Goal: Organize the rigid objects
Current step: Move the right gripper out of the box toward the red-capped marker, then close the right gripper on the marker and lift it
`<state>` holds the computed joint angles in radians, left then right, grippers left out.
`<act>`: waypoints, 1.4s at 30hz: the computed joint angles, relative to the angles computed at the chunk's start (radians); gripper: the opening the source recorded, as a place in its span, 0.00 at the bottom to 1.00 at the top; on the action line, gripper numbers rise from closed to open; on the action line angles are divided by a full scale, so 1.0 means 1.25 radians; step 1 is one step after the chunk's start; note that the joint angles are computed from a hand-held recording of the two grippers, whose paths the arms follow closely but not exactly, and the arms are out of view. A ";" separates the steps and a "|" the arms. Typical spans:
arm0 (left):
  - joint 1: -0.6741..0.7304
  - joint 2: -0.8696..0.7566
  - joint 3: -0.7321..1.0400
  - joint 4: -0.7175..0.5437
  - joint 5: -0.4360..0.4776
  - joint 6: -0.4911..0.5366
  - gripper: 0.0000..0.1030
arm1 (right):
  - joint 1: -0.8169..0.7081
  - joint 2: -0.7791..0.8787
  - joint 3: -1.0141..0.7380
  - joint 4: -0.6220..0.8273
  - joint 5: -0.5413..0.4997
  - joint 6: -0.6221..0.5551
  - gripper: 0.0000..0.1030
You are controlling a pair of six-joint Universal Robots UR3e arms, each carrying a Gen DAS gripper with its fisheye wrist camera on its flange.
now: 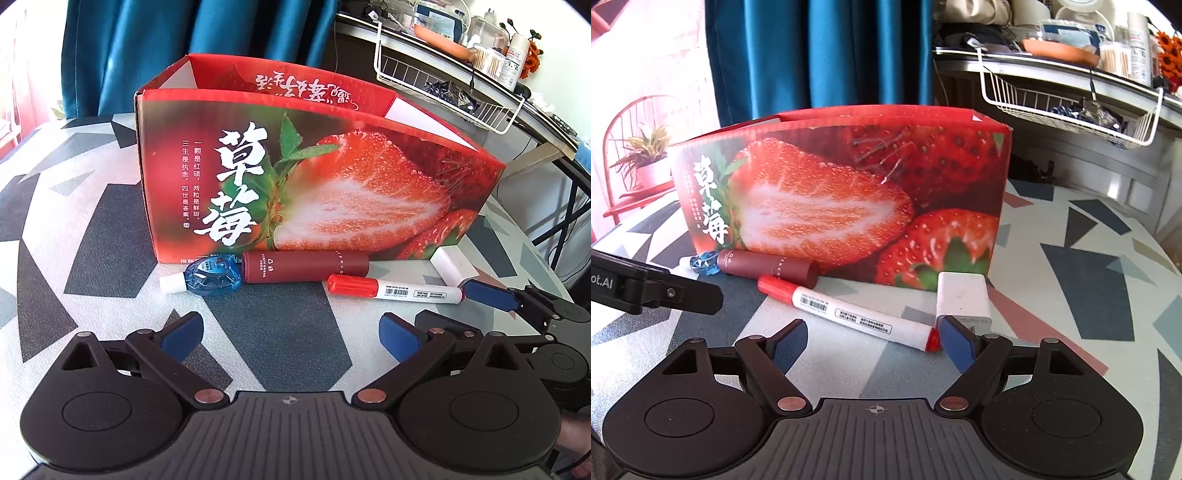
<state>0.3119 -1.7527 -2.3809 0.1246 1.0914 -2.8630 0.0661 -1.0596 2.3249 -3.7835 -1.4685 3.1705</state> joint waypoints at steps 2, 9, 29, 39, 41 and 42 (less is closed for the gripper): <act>0.004 -0.002 0.000 0.001 -0.004 -0.003 0.98 | -0.001 0.001 0.000 0.001 0.005 -0.002 0.76; 0.028 -0.001 0.003 -0.021 -0.040 -0.006 0.89 | -0.005 0.000 0.003 -0.005 0.015 -0.006 0.76; 0.031 -0.035 0.013 -0.021 -0.089 -0.003 0.79 | -0.021 0.008 -0.010 0.021 0.053 -0.016 0.66; -0.043 -0.124 0.115 0.001 -0.052 -0.066 0.70 | -0.033 0.011 -0.012 0.023 0.058 0.012 0.54; -0.058 -0.133 0.118 0.015 -0.041 -0.062 0.70 | -0.029 0.014 -0.013 0.019 0.059 -0.001 0.53; -0.064 -0.137 0.119 0.021 -0.034 -0.061 0.70 | -0.027 0.016 -0.013 0.017 0.058 -0.006 0.52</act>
<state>0.2314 -1.9244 -2.2315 0.1513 1.0492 -2.9391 0.0321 -1.0400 2.3084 -3.7617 -1.3954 3.1634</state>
